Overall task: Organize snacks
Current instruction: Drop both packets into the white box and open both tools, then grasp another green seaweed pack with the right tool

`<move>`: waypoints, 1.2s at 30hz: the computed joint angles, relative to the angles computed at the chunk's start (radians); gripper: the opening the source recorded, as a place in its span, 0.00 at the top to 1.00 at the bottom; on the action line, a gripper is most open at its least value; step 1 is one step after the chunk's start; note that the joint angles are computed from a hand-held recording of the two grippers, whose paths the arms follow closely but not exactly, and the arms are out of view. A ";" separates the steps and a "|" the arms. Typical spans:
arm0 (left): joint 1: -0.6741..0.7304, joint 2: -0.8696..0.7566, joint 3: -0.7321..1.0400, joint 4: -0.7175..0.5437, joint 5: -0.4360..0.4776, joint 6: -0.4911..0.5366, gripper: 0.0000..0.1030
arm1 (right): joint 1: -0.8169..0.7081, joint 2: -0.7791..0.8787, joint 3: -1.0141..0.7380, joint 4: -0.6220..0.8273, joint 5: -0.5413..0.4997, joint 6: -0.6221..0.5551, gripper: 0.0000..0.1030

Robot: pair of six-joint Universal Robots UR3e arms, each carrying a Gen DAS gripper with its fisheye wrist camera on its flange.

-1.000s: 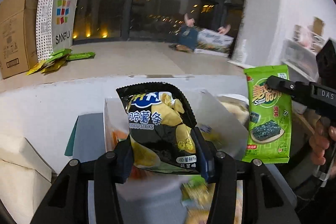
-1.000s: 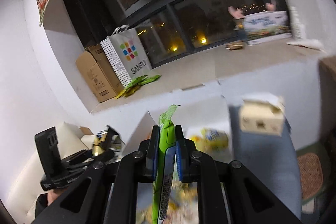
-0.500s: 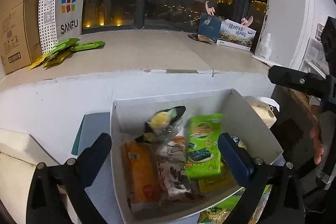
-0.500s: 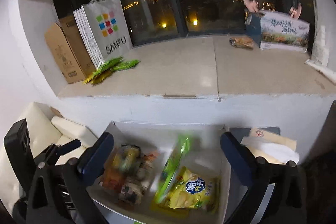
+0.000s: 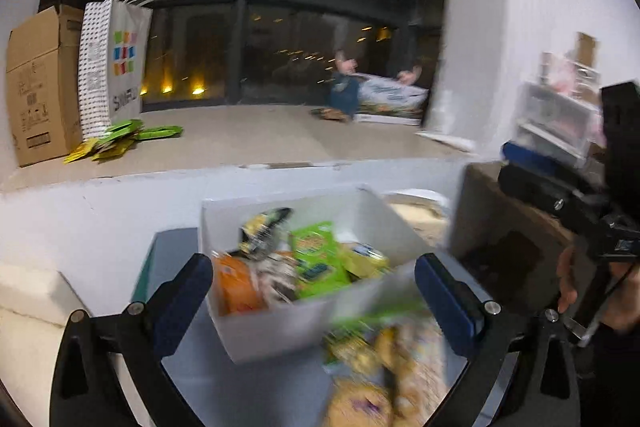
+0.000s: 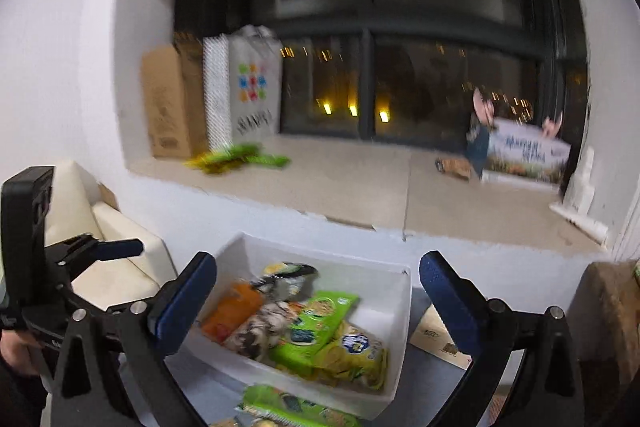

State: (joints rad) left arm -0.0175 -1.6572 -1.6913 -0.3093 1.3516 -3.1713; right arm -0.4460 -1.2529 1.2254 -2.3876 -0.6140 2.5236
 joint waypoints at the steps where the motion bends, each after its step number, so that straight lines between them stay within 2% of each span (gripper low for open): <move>1: -0.008 0.038 -0.043 0.011 0.009 0.002 0.00 | -0.042 -0.074 0.082 0.064 0.049 -0.080 0.00; 3: -0.022 0.129 -0.156 0.057 0.023 0.002 0.00 | -0.124 -0.208 0.227 0.167 0.114 -0.187 0.00; 5: -0.034 0.212 -0.250 0.086 0.035 -0.033 0.00 | -0.237 -0.353 0.361 0.361 0.198 -0.360 0.00; 6: -0.027 0.254 -0.298 0.097 0.013 -0.053 0.00 | -0.289 -0.412 0.399 0.488 0.221 -0.470 0.00; 8: -0.011 0.344 -0.410 0.135 -0.037 -0.088 0.00 | -0.410 -0.545 0.521 0.636 0.255 -0.617 0.00; 14: -0.107 0.438 -0.555 0.186 0.091 -0.158 0.00 | -0.688 -0.741 0.631 1.160 0.217 -1.080 0.00; 17: -0.139 0.453 -0.576 0.188 0.130 -0.140 0.00 | -0.767 -0.752 0.632 1.318 0.174 -1.232 0.00; 19: -0.160 0.454 -0.580 0.194 0.169 -0.140 0.00 | -0.756 -0.745 0.658 1.261 0.145 -1.230 0.00; 23: -0.138 0.477 -0.597 0.176 0.140 -0.151 0.00 | -0.699 -0.791 0.806 0.914 0.137 -1.061 0.00; 25: -0.154 0.471 -0.595 0.176 0.161 -0.151 0.00 | -0.687 -0.798 0.837 0.874 0.122 -1.054 0.00; 27: -0.151 0.474 -0.595 0.166 0.146 -0.142 0.00 | -0.640 -0.788 0.873 0.759 0.106 -1.004 0.00; 29: -0.170 0.469 -0.590 0.157 0.175 -0.140 0.00 | -0.588 -0.780 0.913 0.642 0.087 -0.987 0.00; 32: -0.165 0.484 -0.599 0.144 0.171 -0.137 0.00 | -0.478 -0.739 0.983 0.323 0.039 -0.885 0.00; 34: -0.163 0.489 -0.604 0.138 0.170 -0.134 0.00 | -0.428 -0.704 1.008 0.172 0.025 -0.836 0.00; 36: -0.170 0.489 -0.609 0.138 0.184 -0.128 0.00 | -0.380 -0.656 0.995 0.092 0.001 -0.790 0.00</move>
State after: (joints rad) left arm -0.1880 -1.1682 -2.3005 -0.1709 1.5356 -3.2993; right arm -0.8256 -1.9092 2.2200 -2.2956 -0.6130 1.7332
